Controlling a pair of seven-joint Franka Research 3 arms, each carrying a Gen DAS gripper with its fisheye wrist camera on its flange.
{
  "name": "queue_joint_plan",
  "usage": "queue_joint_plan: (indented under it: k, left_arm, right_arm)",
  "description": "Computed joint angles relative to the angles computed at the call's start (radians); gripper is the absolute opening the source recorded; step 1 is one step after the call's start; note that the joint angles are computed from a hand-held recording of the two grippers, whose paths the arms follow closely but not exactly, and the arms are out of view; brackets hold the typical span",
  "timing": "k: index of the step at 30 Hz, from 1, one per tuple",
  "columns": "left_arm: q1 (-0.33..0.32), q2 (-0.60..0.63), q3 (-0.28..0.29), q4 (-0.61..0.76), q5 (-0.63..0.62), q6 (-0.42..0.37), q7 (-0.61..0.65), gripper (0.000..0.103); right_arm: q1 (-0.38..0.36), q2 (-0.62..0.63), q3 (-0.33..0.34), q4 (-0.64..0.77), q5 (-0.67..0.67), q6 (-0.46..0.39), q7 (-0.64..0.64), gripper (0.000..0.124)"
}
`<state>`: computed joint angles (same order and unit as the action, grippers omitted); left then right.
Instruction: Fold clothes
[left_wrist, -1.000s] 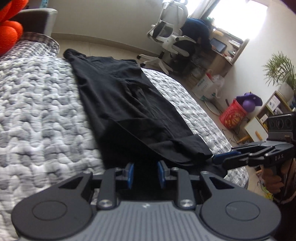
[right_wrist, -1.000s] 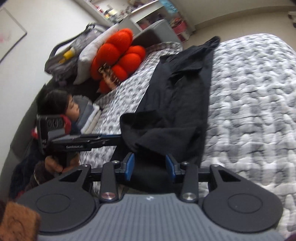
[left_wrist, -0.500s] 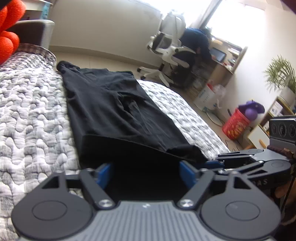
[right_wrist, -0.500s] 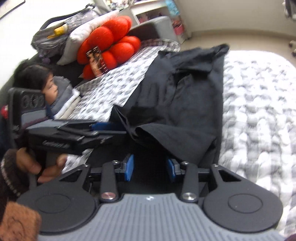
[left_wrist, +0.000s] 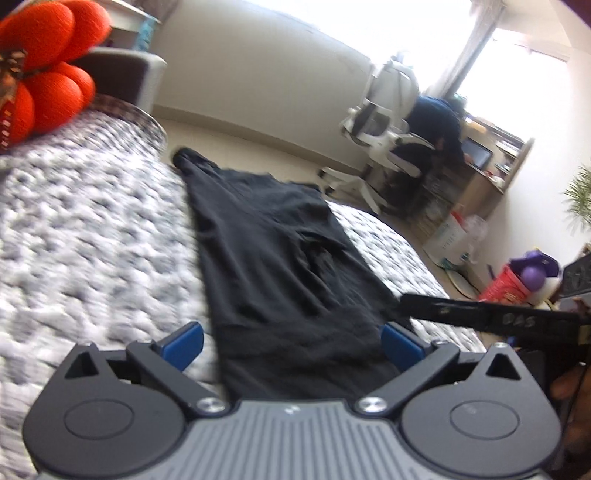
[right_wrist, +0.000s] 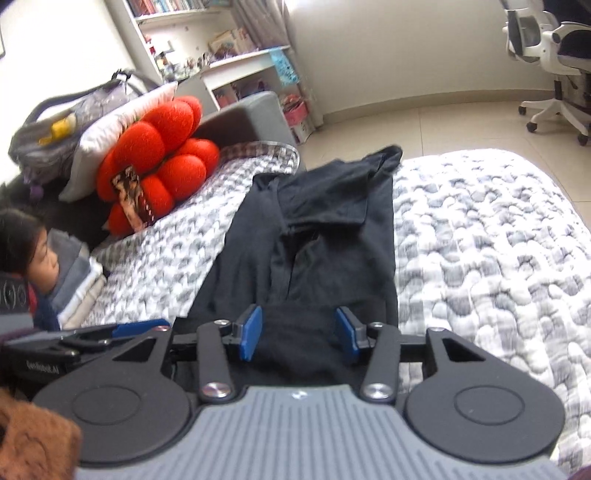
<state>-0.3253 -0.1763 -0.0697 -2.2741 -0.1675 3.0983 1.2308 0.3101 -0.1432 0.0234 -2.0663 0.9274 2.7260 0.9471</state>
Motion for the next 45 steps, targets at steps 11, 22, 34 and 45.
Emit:
queue_joint_plan:
  k: [11, 22, 34, 45]
  left_arm:
    - [-0.032, -0.035, 0.069, -0.022, -0.065, -0.029, -0.055, 0.095]
    - [0.068, -0.012, -0.023, -0.008, -0.047, -0.074, -0.127, 0.039]
    - [0.064, -0.009, -0.025, -0.009, 0.0, -0.062, -0.142, 0.007]
    - [0.147, 0.016, -0.094, 0.012, 0.187, -0.077, -0.268, 0.011]
  right_arm:
    - [-0.036, 0.007, -0.034, 0.031, 0.132, -0.037, 0.028, 0.055]
    - [-0.062, 0.015, -0.018, 0.012, 0.022, -0.074, 0.118, 0.036]
    - [-0.045, 0.01, -0.004, -0.015, -0.059, 0.012, 0.127, 0.007]
    - [-0.044, 0.023, 0.007, -0.022, -0.214, 0.058, 0.226, 0.006]
